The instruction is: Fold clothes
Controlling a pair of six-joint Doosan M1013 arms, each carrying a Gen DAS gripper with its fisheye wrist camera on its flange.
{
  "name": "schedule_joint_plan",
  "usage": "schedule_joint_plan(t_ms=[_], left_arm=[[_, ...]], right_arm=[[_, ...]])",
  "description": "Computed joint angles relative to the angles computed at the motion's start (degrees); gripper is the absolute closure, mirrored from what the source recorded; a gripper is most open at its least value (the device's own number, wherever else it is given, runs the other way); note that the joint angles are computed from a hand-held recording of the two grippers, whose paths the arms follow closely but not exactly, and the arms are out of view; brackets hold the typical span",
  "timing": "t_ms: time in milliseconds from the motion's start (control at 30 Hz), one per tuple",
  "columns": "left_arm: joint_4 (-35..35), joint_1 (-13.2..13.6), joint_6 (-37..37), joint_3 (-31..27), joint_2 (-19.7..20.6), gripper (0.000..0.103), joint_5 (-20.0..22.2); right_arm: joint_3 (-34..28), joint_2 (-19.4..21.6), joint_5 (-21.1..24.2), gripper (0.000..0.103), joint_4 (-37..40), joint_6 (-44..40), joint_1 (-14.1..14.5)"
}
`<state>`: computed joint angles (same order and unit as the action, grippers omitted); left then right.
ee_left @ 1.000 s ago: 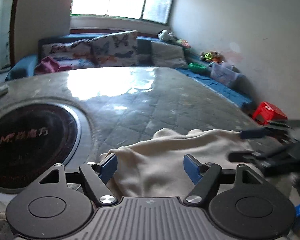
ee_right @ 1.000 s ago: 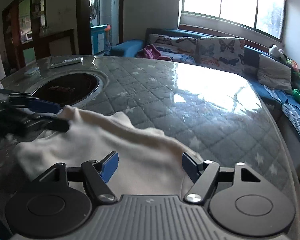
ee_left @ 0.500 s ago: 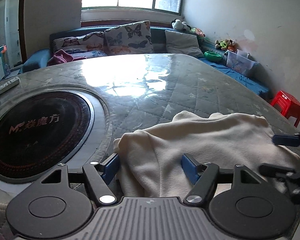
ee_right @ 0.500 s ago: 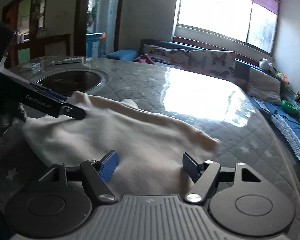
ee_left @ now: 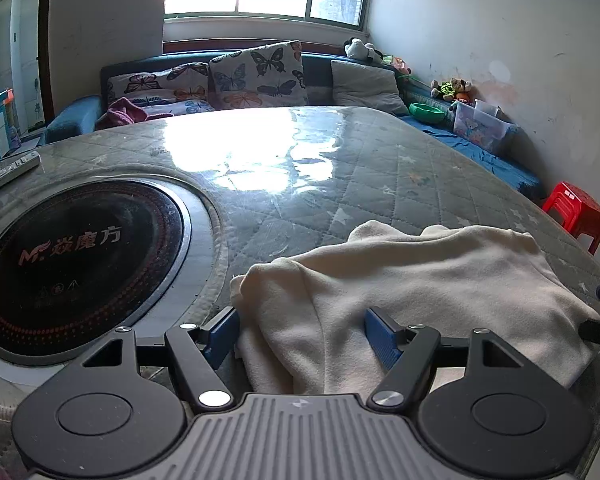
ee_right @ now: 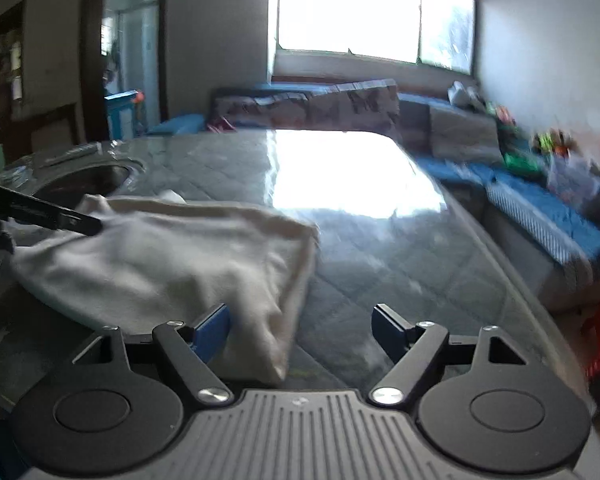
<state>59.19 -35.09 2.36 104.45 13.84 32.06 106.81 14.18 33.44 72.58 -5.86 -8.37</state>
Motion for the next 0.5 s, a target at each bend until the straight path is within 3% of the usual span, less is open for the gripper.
schedule_joint_plan(t_ms=[67,300,400,500], left_arm=[[-0.25,0.00,0.27,-0.01,-0.04,0.030,0.12],[-0.12,-0.28,0.27,-0.27,0.16,0.030,0.82],[-0.20,-0.25,-0.14,-0.08,0.01,0.030,0.75],[-0.30,-0.16,0.06,0.05,-0.11,0.029,0.52]], right_arm=[[-0.22,0.18,-0.93,0.021,-1.52,2.03,-0.11],[-0.87,0.57,-1.12,0.014,4.52,-2.95,0.73],[-1.54,1.52,-3.28,0.010,1.36,0.41,1.30],[-2.14,1.85,-2.04,0.009,0.47,3.57,0.74]])
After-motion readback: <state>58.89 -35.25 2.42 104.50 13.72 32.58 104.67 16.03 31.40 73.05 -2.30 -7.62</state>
